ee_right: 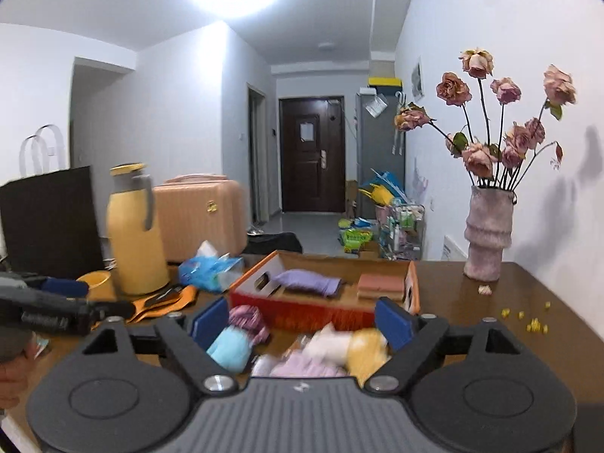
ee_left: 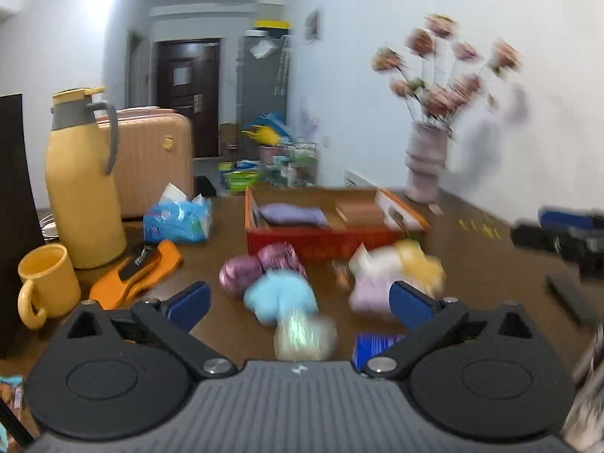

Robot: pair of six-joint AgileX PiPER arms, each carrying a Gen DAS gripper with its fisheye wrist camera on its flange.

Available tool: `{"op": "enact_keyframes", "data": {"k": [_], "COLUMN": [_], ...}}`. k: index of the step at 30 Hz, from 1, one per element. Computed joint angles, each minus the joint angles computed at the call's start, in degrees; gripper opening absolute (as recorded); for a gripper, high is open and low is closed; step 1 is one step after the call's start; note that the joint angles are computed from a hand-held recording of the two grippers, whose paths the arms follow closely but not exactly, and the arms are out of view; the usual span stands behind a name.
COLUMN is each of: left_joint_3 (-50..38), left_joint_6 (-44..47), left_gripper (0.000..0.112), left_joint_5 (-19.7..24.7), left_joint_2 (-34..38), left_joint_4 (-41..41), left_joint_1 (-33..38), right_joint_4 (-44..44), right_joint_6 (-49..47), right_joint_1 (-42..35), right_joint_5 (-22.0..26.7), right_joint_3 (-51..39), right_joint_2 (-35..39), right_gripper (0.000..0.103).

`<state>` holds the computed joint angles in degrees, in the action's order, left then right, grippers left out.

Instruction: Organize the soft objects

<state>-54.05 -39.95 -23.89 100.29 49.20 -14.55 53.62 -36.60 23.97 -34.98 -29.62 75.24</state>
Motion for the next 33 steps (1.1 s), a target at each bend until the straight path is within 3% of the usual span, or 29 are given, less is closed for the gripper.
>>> {"op": "enact_keyframes", "data": {"k": [4, 7, 9, 13, 18, 20, 24, 27, 28, 29, 31, 33], "left_joint_3": [19.2, 27.4, 30.4, 31.0, 28.0, 25.7, 15.3, 3.8, -1.1, -4.6, -12.4, -19.6], "left_joint_6": [21.0, 23.4, 26.4, 28.5, 26.1, 23.0, 5.9, -5.9, -11.3, -15.4, -25.3, -36.7], "left_gripper": [0.103, 0.103, 0.103, 0.103, 0.103, 0.103, 0.097, 0.086, 0.077, 0.069, 0.066, 0.060], "left_joint_5": [-14.3, -19.3, -20.3, -20.1, -18.3, -17.9, -14.8, -10.5, -8.2, -6.5, -6.3, -7.3], "left_joint_2": [-5.6, -8.1, -8.7, -8.3, -5.6, -3.4, 2.9, 9.5, 12.1, 13.8, 18.1, 22.1], "left_joint_4": [-18.4, -19.8, -20.4, -20.9, -20.3, -16.8, 0.1, 10.3, 15.0, 18.4, 27.8, 37.9], "left_joint_1": [3.0, 5.3, 5.6, 5.3, 4.1, 4.5, 5.2, 2.8, 1.7, 0.8, -0.2, -0.7], "right_joint_4": [6.6, 16.7, 24.9, 27.6, 24.8, 20.4, 10.7, -5.3, -7.9, -10.1, -18.6, -22.6], "right_joint_6": [10.0, 17.1, 21.9, 33.5, 32.3, 32.4, 37.2, 49.3, 50.5, 51.2, 55.7, 57.1], "right_joint_1": [17.2, 31.4, 40.8, 49.7, 45.5, 40.8, 32.5, 22.5, 19.5, 16.4, 9.3, 4.7], "right_joint_5": [-19.4, -29.1, -33.5, -33.9, -31.0, -26.4, -21.4, -21.0, -20.8, -19.5, -18.5, -16.2], "right_joint_3": [12.0, 16.4, 17.1, 19.9, 18.1, 17.6, 17.1, 18.2, 17.4, 16.2, 14.5, 11.7], "right_joint_2": [2.2, 6.0, 9.9, 14.7, 16.3, 16.0, 17.8, 19.4, 20.2, 20.7, 22.5, 24.1], "right_gripper": [0.089, 0.095, 0.097, 0.102, 0.103, 0.102, 0.090, 0.088, 0.085, 0.081, 0.061, 0.056]}}
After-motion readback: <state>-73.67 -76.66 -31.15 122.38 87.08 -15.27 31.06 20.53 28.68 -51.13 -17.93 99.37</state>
